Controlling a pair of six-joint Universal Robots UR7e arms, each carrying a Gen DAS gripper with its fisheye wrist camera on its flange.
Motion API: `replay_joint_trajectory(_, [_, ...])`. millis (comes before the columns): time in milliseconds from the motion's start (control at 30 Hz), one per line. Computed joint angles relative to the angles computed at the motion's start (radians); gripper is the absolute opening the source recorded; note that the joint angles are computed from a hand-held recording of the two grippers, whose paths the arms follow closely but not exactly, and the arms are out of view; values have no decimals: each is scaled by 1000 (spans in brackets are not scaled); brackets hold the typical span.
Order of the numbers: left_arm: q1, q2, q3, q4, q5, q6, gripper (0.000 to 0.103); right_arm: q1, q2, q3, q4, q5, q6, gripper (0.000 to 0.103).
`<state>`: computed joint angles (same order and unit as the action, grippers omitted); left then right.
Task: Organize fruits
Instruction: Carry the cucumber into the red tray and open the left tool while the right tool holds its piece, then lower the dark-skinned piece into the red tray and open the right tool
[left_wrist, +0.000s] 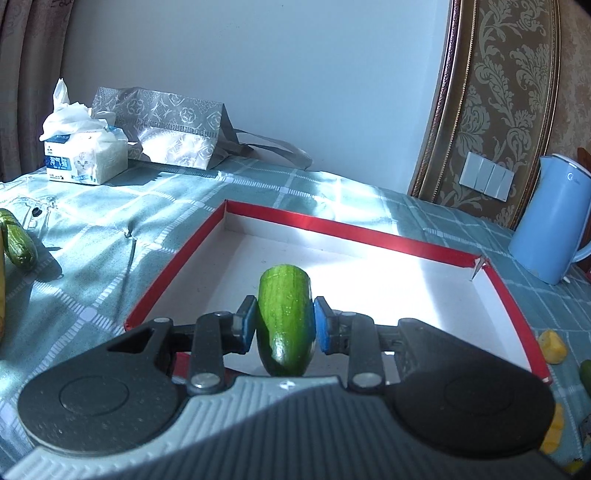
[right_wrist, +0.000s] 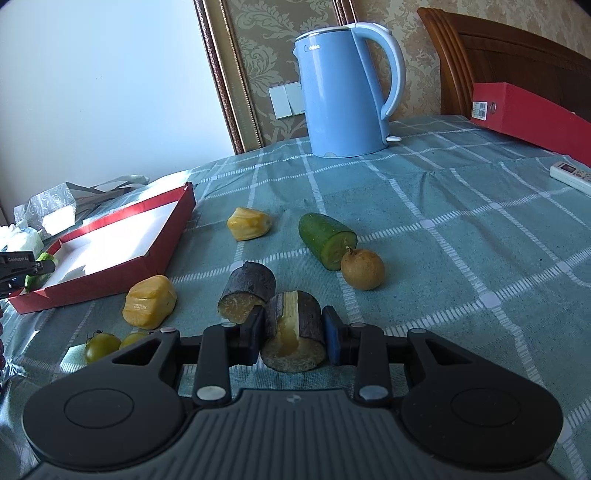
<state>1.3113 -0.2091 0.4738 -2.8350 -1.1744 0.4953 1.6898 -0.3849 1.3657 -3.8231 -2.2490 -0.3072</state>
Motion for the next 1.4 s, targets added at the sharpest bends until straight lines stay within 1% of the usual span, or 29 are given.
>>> replay_joint_trajectory(33, [0, 3, 2, -25, 5, 19, 29, 0, 1, 0, -5, -1, 2, 33])
replay_joint_trajectory(67, [1, 1, 14, -59, 3, 30, 31, 0, 1, 0, -11, -2, 4, 33])
replay_joint_trajectory(100, [1, -2, 26, -83, 0, 38, 42, 0, 2, 1, -21, -4, 7, 33])
replay_joint_trajectory(133, [1, -5, 36, -106, -4, 46, 50, -1, 2, 3, -34, -4, 11, 33])
replay_joint_trajectory(167, [1, -8, 51, -145, -9, 51, 65, -3, 0, 9, -49, 2, 16, 33])
replay_joint_trajectory(200, [0, -10, 62, -176, -8, 56, 74, -5, -1, 12, -61, 5, 20, 33])
replay_joint_trajectory(267, [0, -25, 100, -228, -30, 75, 75, -6, -2, 16, -80, 7, 29, 33])
replay_joint_trajectory(300, [0, -38, 126, -243, -40, 68, 80, -8, -4, 21, -87, 13, 32, 33])
replay_joint_trajectory(333, [0, -51, 148, -244, -52, 59, 82, -8, -4, 23, -93, 16, 32, 33])
replay_joint_trajectory(400, [1, -79, 198, -243, -92, 40, 90, -9, -5, 31, -110, 31, 28, 33])
replay_joint_trajectory(467, [1, -107, 258, -269, -121, 3, 96, -9, -4, 32, -128, 36, 23, 33])
replay_joint_trajectory(533, [0, -132, 307, -259, -157, 2, 98, -12, -4, 42, -161, 61, 19, 33])
replay_joint_trajectory(567, [-4, -143, 335, -259, -164, 31, 100, -13, -1, 43, -179, 69, 16, 33])
replay_joint_trajectory(633, [-14, -150, 375, -284, -144, 96, 103, -12, 6, 37, -205, 81, 2, 33])
replay_joint_trajectory(700, [-26, -156, 414, -309, -110, 158, 103, -15, 11, 33, -224, 109, -12, 33])
replay_joint_trajectory(733, [-28, -160, 427, -315, -107, 169, 103, -15, 14, 28, -228, 114, -18, 33])
replay_joint_trajectory(900, [-20, -197, 498, -343, -157, 146, 103, -17, 28, -1, -216, 155, -30, 33])
replay_joint_trajectory(967, [-17, -205, 512, -351, -160, 137, 103, -17, 36, -16, -213, 175, -41, 33])
replay_joint_trajectory(1033, [-17, -211, 523, -352, -158, 139, 103, -16, 47, -37, -204, 202, -59, 33])
replay_joint_trajectory(1100, [-18, -212, 530, -367, -156, 150, 103, -12, 61, -68, -188, 211, -79, 33])
replay_joint_trajectory(1200, [-19, -211, 532, -374, -154, 160, 103, -4, 78, -118, -139, 243, -97, 33])
replay_joint_trajectory(1400, [-22, -202, 506, -342, -119, 136, 103, 24, 135, -275, -21, 295, -161, 33])
